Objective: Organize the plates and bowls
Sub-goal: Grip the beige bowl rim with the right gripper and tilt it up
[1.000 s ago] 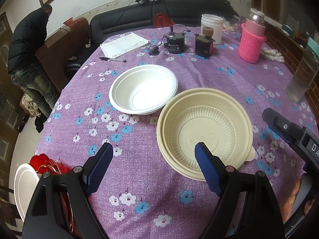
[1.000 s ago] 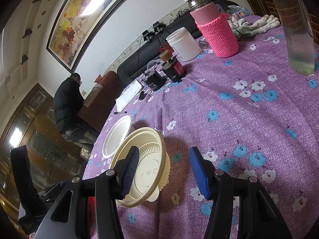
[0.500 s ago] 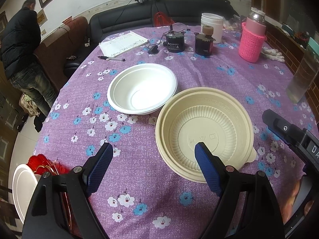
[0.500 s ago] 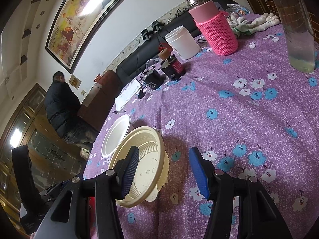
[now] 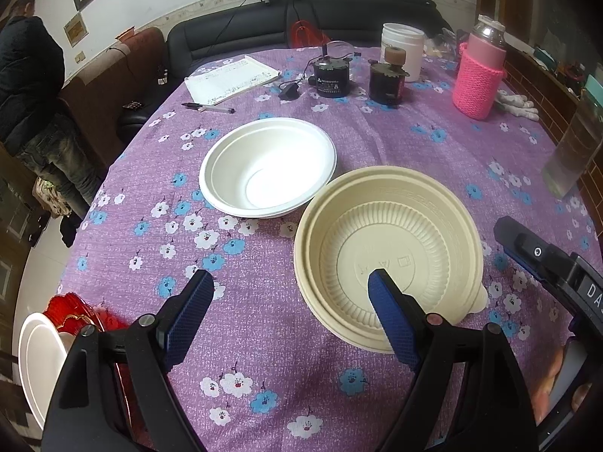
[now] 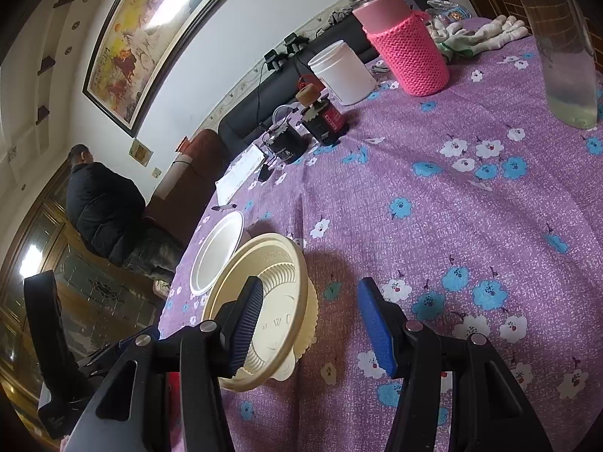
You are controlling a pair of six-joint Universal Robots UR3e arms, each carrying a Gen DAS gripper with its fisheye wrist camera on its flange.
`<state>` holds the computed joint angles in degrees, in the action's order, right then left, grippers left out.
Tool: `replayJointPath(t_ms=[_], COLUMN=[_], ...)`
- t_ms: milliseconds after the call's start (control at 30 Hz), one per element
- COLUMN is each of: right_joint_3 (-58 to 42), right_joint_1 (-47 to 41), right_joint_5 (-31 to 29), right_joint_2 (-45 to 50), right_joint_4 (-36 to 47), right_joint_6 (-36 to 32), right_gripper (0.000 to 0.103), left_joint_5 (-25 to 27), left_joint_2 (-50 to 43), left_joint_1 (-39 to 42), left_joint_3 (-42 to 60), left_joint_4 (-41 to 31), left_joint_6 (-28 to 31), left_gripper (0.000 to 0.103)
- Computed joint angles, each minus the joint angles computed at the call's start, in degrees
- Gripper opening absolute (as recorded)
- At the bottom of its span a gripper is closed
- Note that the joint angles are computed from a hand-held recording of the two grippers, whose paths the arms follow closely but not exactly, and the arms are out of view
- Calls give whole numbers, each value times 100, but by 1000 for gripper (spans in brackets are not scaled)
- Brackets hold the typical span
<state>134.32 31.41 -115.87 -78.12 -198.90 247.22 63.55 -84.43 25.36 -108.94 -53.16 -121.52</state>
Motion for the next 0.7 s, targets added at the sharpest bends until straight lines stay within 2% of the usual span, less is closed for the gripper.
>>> replayJointPath(t_ms=[700], right_joint_3=[-63], right_joint_1=[-76], right_joint_5=[133], right_joint_2=[117], right_joint_4=[32], right_joint_6=[17], right_gripper=[55], left_joint_5=[58], left_joint_2=[-471], left_joint_1=[-153], left_joint_3=[422], left_joint_4=[-49], left_joint_6=[-327], left_gripper=[85])
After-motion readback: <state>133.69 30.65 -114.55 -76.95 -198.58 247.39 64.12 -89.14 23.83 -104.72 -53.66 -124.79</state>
